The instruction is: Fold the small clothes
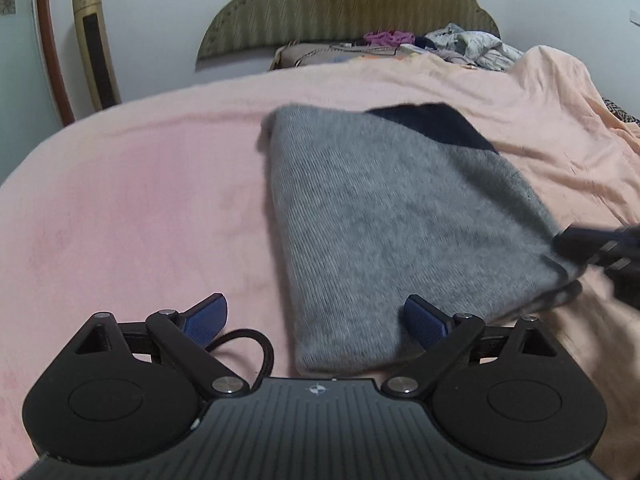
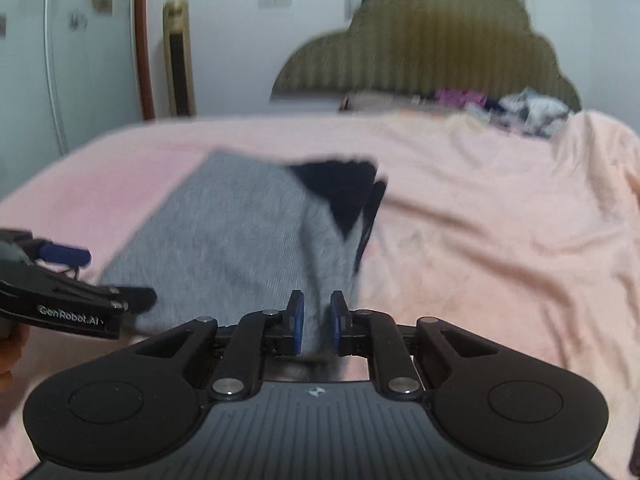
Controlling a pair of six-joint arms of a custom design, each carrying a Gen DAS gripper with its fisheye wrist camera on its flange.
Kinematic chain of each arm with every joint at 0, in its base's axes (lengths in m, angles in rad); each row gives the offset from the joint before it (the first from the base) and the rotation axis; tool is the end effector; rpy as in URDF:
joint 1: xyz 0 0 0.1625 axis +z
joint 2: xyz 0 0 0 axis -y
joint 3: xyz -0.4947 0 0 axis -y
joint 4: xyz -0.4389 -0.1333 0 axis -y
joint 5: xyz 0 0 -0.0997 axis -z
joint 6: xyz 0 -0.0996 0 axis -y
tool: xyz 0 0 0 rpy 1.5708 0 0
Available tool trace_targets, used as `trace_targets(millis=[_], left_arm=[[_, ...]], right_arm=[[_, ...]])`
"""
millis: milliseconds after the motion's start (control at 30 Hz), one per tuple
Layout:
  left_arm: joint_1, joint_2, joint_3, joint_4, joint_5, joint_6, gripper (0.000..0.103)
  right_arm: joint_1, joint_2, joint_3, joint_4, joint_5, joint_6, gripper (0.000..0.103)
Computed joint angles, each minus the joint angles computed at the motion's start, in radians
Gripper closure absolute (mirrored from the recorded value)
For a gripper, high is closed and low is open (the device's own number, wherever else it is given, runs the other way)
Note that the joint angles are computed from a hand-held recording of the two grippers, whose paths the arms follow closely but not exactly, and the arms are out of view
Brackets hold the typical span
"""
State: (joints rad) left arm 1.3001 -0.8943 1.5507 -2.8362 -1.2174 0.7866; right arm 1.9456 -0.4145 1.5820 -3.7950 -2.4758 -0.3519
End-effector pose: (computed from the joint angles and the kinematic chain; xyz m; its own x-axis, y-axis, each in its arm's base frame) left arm -0.0503 -0.8086 0.2608 -0.5206 0.6020 -0.6055 0.8324 0.5156 -0.2031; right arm 0.3175 -0.6570 0.0146 -0.7129 0.2282 0.6632 -0.4535 0.5713 -0.6841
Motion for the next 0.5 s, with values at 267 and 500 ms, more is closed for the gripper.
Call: trace_targets(millis=[267, 500], left_arm=[[-0.003, -0.031, 0.020, 0.007, 0.012, -0.079, 0.004], [-0.007, -0.057, 0.068, -0.026, 0.035, -0.101, 0.003]], right_arm=[[0.008, 0.010, -0.007, -0.030, -0.006, 0.058, 0.053], [0.020, 0.029, -0.006, -0.013, -0.026, 0.087, 0.046]])
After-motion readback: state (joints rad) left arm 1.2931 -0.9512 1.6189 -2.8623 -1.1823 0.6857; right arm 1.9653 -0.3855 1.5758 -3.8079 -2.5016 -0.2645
